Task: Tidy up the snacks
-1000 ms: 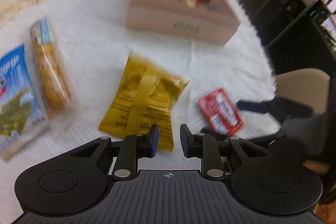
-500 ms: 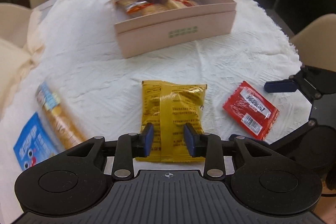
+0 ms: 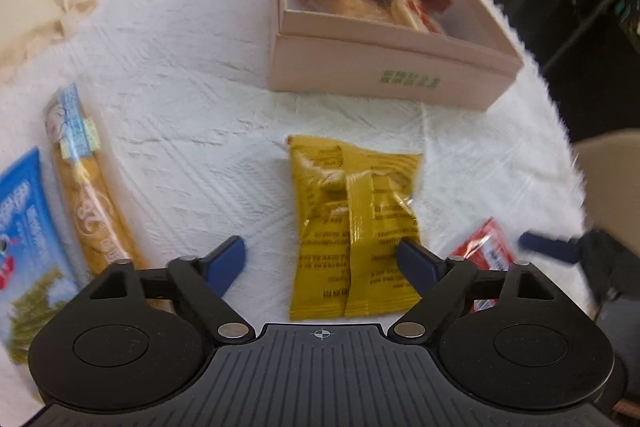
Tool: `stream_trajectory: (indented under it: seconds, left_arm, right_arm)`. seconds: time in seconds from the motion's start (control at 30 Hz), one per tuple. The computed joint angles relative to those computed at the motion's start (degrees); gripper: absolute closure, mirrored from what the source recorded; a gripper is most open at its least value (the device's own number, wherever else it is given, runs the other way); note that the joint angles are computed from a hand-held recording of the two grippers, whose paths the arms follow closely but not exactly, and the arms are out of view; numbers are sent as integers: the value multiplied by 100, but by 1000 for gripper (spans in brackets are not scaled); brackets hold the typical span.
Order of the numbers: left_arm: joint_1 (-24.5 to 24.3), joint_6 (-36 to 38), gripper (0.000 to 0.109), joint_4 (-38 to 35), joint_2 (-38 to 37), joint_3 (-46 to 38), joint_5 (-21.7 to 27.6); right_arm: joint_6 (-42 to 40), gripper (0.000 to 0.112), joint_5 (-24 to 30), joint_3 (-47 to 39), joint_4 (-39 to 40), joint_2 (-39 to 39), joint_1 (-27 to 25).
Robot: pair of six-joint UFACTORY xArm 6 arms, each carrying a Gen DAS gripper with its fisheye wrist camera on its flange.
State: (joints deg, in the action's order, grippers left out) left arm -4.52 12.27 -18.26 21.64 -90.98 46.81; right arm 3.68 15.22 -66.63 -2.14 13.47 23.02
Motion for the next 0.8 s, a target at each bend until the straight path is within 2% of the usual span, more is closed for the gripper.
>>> stream_trajectory:
  seconds: [0.1,0.2,0.3,0.4,0.6,0.8]
  left_arm:
    - [-82,-32,13,147,-28,66,-84]
    - [-196,-45,15,233,-90,191,-244]
    - [-237,145,47,-101,-195,347,-381]
    - [-244,-67,60,-159,-297,456,-467]
    - [-175,128,68,-566,-574,769,-475]
    - [59,680,73,-1234,-1384,1734,-255]
  right_arm:
    - [-459,13,122,3,415,-47,-12]
    - [-600,13,20,174,577,-155,-38]
    - [-533,13,-48,297,562,-233,-72]
    - [-602,14,16,294,741,-270,-101]
    - [-295,14,195,103,365,-195,-135]
    - [-122,14,294,91,248,-194,-152]
